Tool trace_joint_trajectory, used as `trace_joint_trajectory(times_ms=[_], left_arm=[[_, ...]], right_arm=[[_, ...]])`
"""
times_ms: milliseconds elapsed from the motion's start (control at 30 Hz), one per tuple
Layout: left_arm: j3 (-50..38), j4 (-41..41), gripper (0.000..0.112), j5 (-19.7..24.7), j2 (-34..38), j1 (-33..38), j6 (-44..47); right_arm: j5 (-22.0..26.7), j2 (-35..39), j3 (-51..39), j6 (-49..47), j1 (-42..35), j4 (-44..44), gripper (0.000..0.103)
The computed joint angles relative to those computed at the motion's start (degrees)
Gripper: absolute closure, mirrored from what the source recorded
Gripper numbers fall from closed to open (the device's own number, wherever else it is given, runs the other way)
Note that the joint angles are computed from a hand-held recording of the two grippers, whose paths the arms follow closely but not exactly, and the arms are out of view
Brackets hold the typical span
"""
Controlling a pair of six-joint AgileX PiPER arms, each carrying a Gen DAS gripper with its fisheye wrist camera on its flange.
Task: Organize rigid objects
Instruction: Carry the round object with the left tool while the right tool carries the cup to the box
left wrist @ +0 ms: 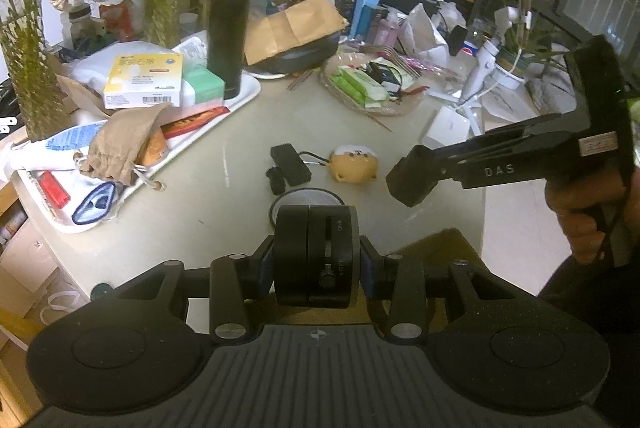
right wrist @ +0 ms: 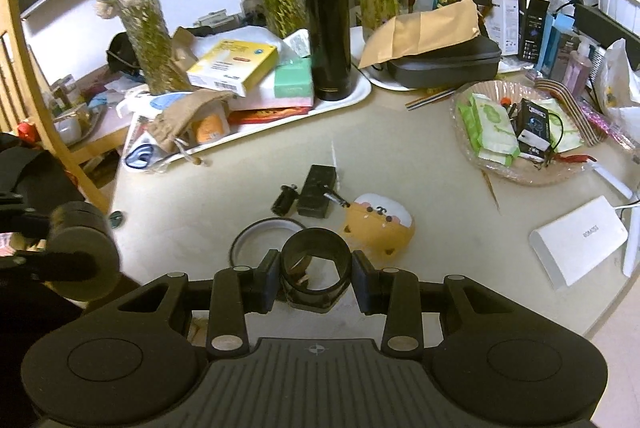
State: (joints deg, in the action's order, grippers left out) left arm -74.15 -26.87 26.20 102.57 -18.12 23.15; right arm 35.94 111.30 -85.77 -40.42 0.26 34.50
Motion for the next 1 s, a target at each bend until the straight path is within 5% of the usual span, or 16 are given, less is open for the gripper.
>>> trace_joint_trajectory(times_ms=[667,1000], left_arm=[[-0.4,1.0,0.072,1.2,4.7,-6.7,-2.1],[0.6,3.5,0.071,-1.6,3.6,-6.3,-5.3]], right_arm=[[0.6,-12.5,16.7,-10.5,-3.5,8.9,0.063],[1.1,-14.7,20.1,-12.5,-5.0,11.1,0.063]])
